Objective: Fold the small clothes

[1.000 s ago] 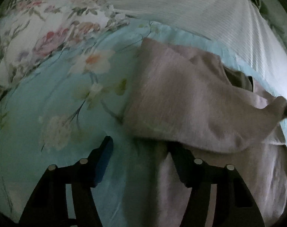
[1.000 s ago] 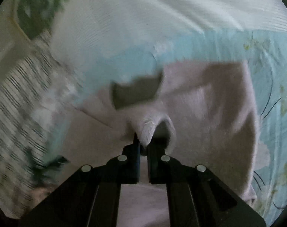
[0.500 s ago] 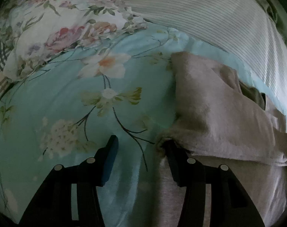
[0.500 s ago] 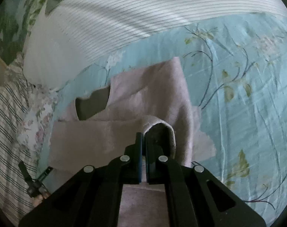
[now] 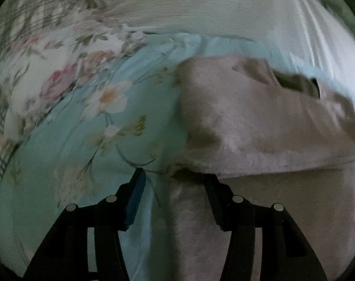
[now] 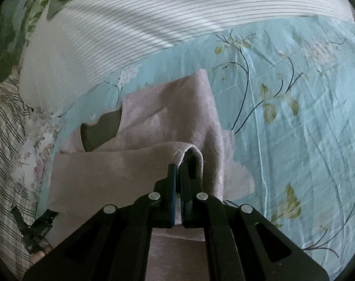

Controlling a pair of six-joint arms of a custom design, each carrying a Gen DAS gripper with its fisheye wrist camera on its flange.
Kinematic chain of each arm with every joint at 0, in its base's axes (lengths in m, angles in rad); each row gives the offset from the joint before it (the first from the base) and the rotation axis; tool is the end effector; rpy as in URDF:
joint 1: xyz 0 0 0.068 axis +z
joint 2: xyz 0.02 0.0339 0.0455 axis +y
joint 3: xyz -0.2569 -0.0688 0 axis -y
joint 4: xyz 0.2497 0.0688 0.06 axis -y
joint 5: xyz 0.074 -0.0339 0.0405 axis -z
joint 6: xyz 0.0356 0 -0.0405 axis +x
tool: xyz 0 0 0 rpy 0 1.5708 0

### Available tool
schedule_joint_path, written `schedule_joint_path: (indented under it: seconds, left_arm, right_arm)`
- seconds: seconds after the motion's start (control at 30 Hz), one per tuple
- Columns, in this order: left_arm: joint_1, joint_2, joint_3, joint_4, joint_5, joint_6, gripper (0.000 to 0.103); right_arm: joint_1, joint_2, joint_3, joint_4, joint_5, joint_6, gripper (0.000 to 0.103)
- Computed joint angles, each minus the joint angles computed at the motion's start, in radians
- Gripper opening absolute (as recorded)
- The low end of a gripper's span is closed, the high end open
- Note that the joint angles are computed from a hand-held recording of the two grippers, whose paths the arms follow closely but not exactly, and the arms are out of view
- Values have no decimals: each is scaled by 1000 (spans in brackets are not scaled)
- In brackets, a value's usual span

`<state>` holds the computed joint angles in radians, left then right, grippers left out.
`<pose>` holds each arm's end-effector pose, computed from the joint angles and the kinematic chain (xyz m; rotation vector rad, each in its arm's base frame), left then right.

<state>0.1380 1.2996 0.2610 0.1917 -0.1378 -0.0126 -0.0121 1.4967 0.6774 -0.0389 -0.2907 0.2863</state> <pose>0.1994 0.0326 0.0944 -0.2449 2.4068 0.2239 0.2861 0.0067 0.1464 0.2306 2.4260 0.4766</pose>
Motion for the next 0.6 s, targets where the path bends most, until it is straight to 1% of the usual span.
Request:
schedule_joint_path:
  seconds: [0.03, 0.1, 0.13, 0.2, 0.23, 0.3, 0.37, 0.43, 0.5, 0.53, 0.6]
  left_arm:
    - [-2, 33, 18, 9, -7, 3, 51]
    - [27, 78, 51, 22, 16, -5, 26]
    - [74, 83, 63, 15, 80, -12, 15]
    - [171, 65, 62, 15, 199, -54, 15]
    - [193, 64, 53, 28, 218, -60, 15]
    - [181, 97, 37, 62, 187, -67, 15]
    - [193, 86, 31, 61, 200, -82, 15]
    - [235, 83, 43, 34, 258, -92, 15]
    - [268, 80, 53, -9, 303, -79, 18]
    - [285, 46, 44, -48, 321, -67, 19]
    - [327, -81, 8, -119, 372, -57, 15]
  right_arm:
    - [5, -2, -3, 2, 0, -4, 4]
    - [29, -4, 4, -11, 15, -23, 4]
    - [36, -18, 0, -15, 25, -32, 4]
    - [57, -58, -21, -3, 57, -44, 4]
    - [66, -61, -21, -6, 79, -50, 4]
    - [81, -20, 8, -37, 140, -60, 4]
    - [63, 14, 21, -53, 156, -46, 5]
    - [39, -9, -5, -47, 168, -14, 7]
    - [20, -90, -62, -19, 180, 13, 7]
    - [8, -154, -95, -7, 174, 24, 8]
    - [2, -223, -126, 4, 146, 22, 8]
